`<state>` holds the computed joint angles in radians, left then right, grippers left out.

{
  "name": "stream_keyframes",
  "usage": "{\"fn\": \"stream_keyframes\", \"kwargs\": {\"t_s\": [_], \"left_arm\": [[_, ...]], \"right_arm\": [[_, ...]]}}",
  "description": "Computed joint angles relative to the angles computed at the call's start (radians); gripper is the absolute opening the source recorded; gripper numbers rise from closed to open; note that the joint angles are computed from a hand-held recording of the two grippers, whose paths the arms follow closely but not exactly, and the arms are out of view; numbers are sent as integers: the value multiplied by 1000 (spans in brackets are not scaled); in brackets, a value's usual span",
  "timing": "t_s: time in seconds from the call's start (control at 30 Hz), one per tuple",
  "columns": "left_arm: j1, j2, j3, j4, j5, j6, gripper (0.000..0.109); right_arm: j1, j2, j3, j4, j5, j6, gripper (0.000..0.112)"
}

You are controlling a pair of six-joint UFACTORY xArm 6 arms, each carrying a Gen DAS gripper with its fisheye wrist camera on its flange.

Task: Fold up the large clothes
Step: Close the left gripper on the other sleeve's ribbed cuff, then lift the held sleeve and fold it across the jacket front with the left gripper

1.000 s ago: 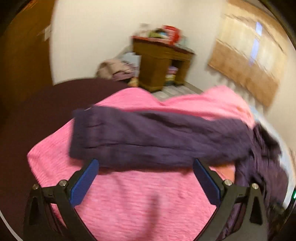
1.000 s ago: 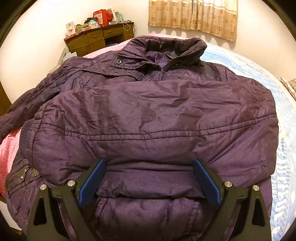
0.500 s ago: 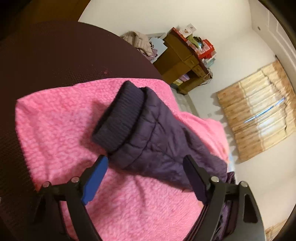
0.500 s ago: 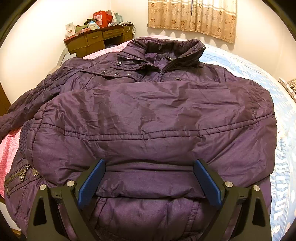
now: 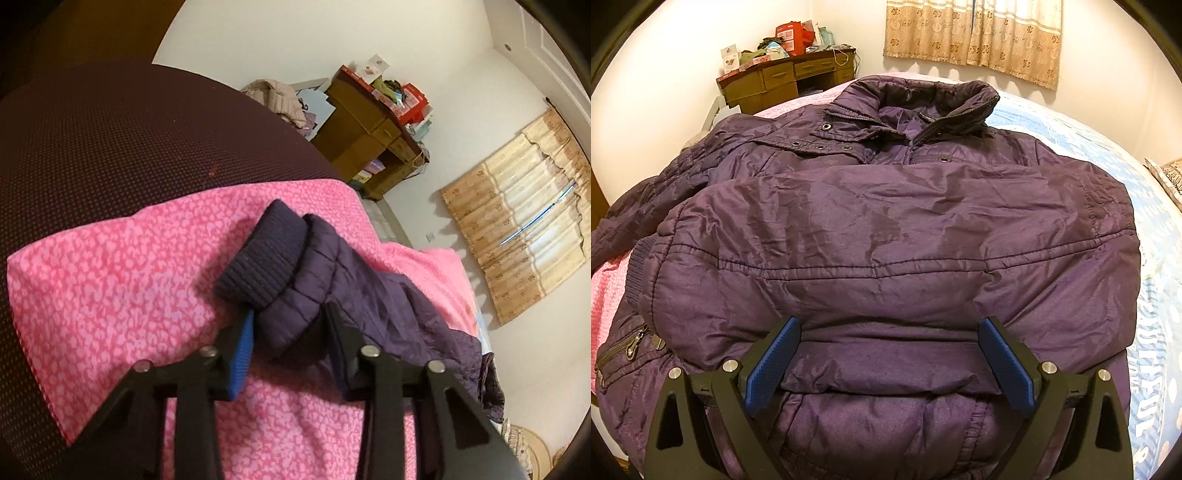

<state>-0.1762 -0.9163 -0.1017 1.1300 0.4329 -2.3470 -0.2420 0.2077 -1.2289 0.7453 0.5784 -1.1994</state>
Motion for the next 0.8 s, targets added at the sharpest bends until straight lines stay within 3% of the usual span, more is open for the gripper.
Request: {"fn": "stream_keyframes", "kwargs": {"t_s": [0.13,0.2,0.27,0.37,0.43,0.6,0.8], "left_arm": [[-16,-40,15,-19,25,-15,41],[3,-77,45,-54,-2,-24,64],[10,-97,61,-45,-13,-61,79],[28,-84,63,-12,-45,-87,81],[63,-40,46,7,-84,-81,79],[70,30,-8,77,-89,-99,32],[-39,-69,-23,76,72,-27,23]], "right_arm": [[5,-5,9,4,-17,-1,98],[7,-7,13,6,-21,-1,98],[7,-9,15,9,-23,-3,98],[8,-10,18,11,-29,-5,98],[8,-12,20,12,-29,-5,98],[8,-11,19,12,-28,-6,99],[7,-11,19,12,-29,-7,99]]}}
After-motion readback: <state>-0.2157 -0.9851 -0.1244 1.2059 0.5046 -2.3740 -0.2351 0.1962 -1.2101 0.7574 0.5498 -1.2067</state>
